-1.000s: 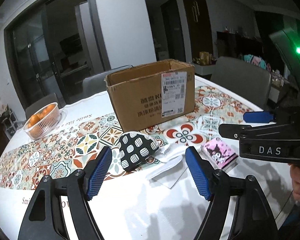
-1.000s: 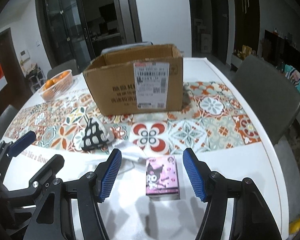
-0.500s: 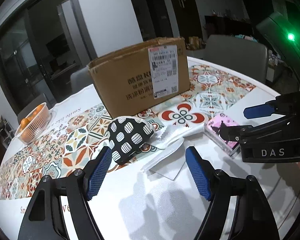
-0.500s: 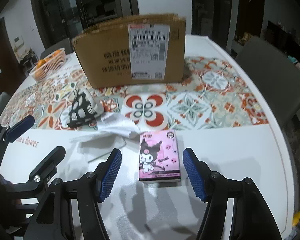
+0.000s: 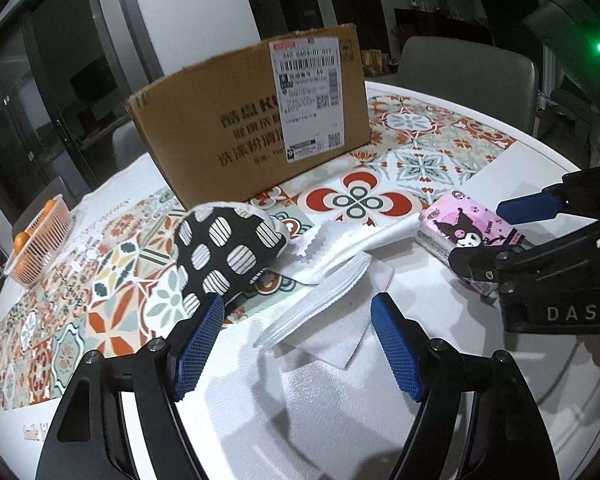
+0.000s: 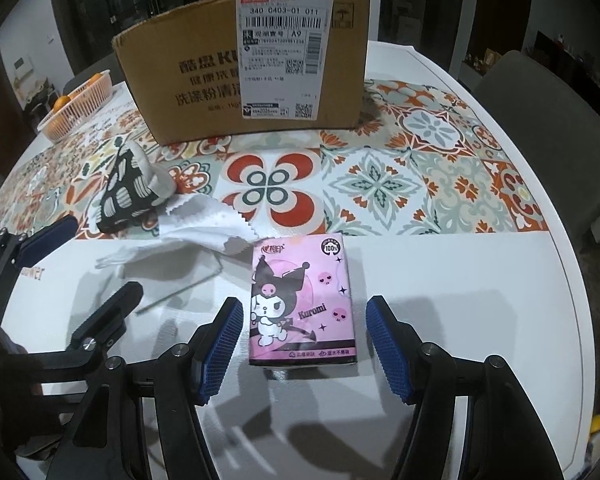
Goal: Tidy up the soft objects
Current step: 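Grasp the pink Kuromi pack with the right tool while the left tool grasps the white cloth, then carry the pink pack with the right tool while the left tool carries the white cloth over the box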
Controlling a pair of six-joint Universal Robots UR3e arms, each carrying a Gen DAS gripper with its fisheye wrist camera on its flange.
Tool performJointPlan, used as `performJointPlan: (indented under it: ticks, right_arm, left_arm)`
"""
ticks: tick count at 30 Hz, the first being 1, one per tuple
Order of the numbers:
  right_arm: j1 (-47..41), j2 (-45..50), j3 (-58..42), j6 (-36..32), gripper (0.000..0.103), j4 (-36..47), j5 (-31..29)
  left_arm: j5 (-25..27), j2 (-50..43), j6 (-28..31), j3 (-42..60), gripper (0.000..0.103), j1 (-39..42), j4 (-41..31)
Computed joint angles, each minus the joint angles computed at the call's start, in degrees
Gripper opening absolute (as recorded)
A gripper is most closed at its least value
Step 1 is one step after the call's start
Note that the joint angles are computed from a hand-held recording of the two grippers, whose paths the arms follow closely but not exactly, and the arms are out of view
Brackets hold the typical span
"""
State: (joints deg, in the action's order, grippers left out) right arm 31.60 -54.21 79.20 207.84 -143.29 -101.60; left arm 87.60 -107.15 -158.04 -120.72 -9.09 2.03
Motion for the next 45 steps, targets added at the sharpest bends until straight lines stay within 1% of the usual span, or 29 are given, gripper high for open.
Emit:
performJointPlan:
  ticks: [2,5,8,10,11,13,16,17,18,19,25,33,45]
  right_arm:
    - [-0.3,0.5,-0.3,-0.1,0.065,0.1,0.5]
    - [-0.7,1.1,-0.6,0.2,0.065,0.3,1.1]
    - [-0.9,1.4,-0.6,0.5,0.065,0.0,1.5]
    - [-1.0,1.4,-0.3,0.5,0.065,-0.5,1.7]
    - [-1.0,1.4,-0.1,0.5,0.065,-1.0,1.7]
    - [-1.0,1.3,0.2,0.5,0.065,-1.5,1.7]
    - [-1.1,1.2,0.8,0.6,0.064,-2.3,1.7]
    - [-1.1,1.0,1.3,0.8,0.062,-2.8,1.8]
    - [-1.2,0.7,1.8,0.7,0.060,-3.4,2.2]
    - [-1.2,0.6,2.0,0.8,0.056,-3.5,2.3]
    - [-1.1,-0.8,4.0,1.2,0.055,-4.8,2.5]
    - [0.0,-4.2,6.8,1.2,0.055,-7.1,1.0]
    - [1.4,-8.9,8.7,0.8,0.055,-10.0,-0.9]
  left_arm:
    - [-0.1,-1.0,-0.2,0.9,0.075,0.0,-0.6]
    - [-0.6,-2.0,-0.4,2.0,0.070,0.1,-1.7]
    - [-1.0,-2.5,-0.6,3.1,0.056,0.2,-3.5]
    - [-1.3,-2.6,-1.1,3.1,0.041,0.3,-3.7]
    - [-1.6,-2.5,-1.3,3.2,0.038,0.4,-4.2]
    - [-1.8,-2.5,-1.9,3.3,0.023,0.4,-4.7]
    - [-1.8,-2.3,-2.8,3.0,0.012,0.3,-4.8]
    - [-1.9,-1.9,-3.1,2.6,0.010,0.4,-4.6]
    - [-2.0,-1.5,-3.5,2.4,0.009,0.4,-4.7]
    - [-2.2,-0.9,-4.0,2.0,0.009,0.5,-4.7]
    - [-2.8,2.6,-6.2,-0.5,0.007,0.7,-5.1]
    - [-3.4,9.0,-10.3,-3.3,0.007,1.2,-6.0]
    - [-4.5,16.2,-15.1,-3.6,0.007,1.8,-7.7]
